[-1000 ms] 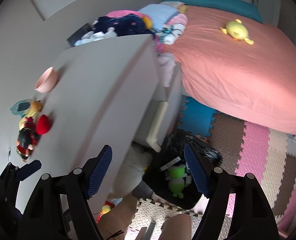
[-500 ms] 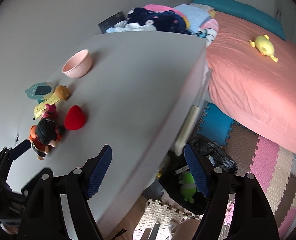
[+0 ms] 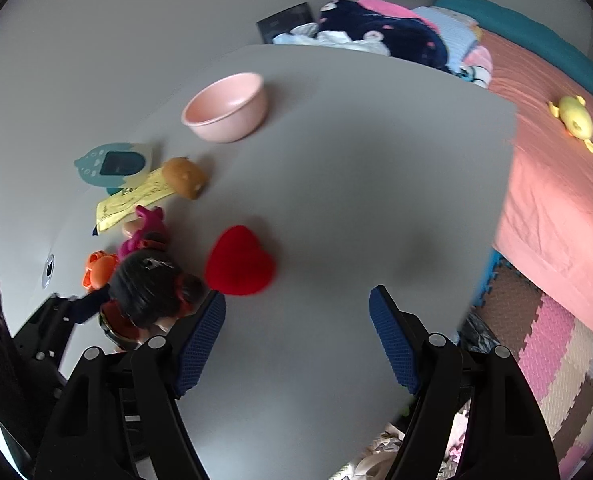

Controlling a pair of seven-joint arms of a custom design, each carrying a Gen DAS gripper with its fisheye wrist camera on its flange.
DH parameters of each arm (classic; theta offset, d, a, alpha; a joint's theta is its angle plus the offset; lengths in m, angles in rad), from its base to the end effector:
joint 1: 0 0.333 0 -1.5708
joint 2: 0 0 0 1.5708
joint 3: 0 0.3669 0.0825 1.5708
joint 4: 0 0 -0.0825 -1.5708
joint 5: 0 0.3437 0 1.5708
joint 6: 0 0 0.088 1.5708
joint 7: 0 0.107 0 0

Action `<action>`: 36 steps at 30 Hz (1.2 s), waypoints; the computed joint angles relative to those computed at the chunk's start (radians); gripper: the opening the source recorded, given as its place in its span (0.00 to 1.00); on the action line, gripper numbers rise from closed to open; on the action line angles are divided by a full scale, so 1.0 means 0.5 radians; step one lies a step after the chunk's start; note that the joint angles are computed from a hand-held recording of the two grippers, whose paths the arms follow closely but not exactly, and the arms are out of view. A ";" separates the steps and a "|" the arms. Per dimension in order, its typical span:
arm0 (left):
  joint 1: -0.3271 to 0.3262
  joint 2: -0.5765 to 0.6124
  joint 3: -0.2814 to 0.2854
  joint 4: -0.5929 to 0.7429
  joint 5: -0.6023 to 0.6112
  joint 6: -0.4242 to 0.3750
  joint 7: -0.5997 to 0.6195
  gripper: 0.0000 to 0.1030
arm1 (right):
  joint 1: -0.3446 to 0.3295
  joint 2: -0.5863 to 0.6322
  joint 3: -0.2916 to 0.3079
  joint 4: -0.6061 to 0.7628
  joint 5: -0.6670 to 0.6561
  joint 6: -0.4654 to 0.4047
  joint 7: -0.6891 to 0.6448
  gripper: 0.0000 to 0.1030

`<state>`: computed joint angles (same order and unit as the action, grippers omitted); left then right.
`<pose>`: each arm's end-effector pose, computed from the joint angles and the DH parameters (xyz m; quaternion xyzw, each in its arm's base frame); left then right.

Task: Collect trash
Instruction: 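Grasp the black-haired doll with the left gripper while the right gripper grasps the red heart, then carry the doll and red heart down to the black trash bag and release both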

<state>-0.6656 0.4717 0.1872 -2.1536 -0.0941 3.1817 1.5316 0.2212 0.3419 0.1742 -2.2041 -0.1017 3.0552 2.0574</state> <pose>0.5425 -0.2846 0.3247 -0.5348 0.7969 -0.2284 0.1635 0.5447 0.2276 0.3652 -0.6777 0.6896 -0.0770 0.2435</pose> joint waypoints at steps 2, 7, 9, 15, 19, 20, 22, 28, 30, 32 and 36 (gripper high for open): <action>0.062 0.019 -0.060 0.025 -0.008 -0.009 0.017 0.75 | 0.061 0.040 -0.045 0.069 -0.029 -0.039 0.031 0.73; 0.164 0.065 -0.152 0.073 -0.013 0.000 0.053 0.70 | 0.186 0.132 -0.145 0.203 -0.111 -0.111 0.127 0.70; 0.161 0.065 -0.147 0.069 -0.023 0.016 0.066 0.69 | 0.189 0.166 -0.138 0.248 -0.125 -0.139 0.137 0.67; 0.157 0.054 -0.144 0.057 -0.056 0.014 0.115 0.69 | 0.263 0.261 -0.184 0.391 -0.213 -0.254 0.181 0.60; 0.158 0.049 -0.145 0.055 -0.065 0.007 0.122 0.69 | 0.352 0.280 -0.272 0.438 -0.337 -0.296 0.238 0.49; 0.160 0.051 -0.147 0.059 -0.065 0.003 0.123 0.69 | 0.369 0.280 -0.287 0.446 -0.371 -0.316 0.242 0.49; 0.163 0.060 -0.151 0.081 -0.064 -0.012 0.121 0.69 | 0.383 0.269 -0.303 0.430 -0.407 -0.312 0.278 0.48; 0.096 0.063 -0.075 0.088 -0.052 -0.035 0.055 0.69 | 0.289 0.185 -0.240 0.299 -0.387 -0.197 0.304 0.48; 0.102 0.063 -0.082 0.095 -0.035 -0.047 0.050 0.69 | 0.252 0.146 -0.217 0.249 -0.370 -0.156 0.280 0.48; 0.115 0.059 -0.099 0.097 -0.020 -0.062 0.045 0.69 | 0.216 0.115 -0.191 0.207 -0.345 -0.121 0.253 0.48; 0.040 0.033 -0.046 0.057 0.019 -0.043 0.006 0.69 | 0.151 0.049 -0.139 0.124 -0.286 -0.066 0.192 0.48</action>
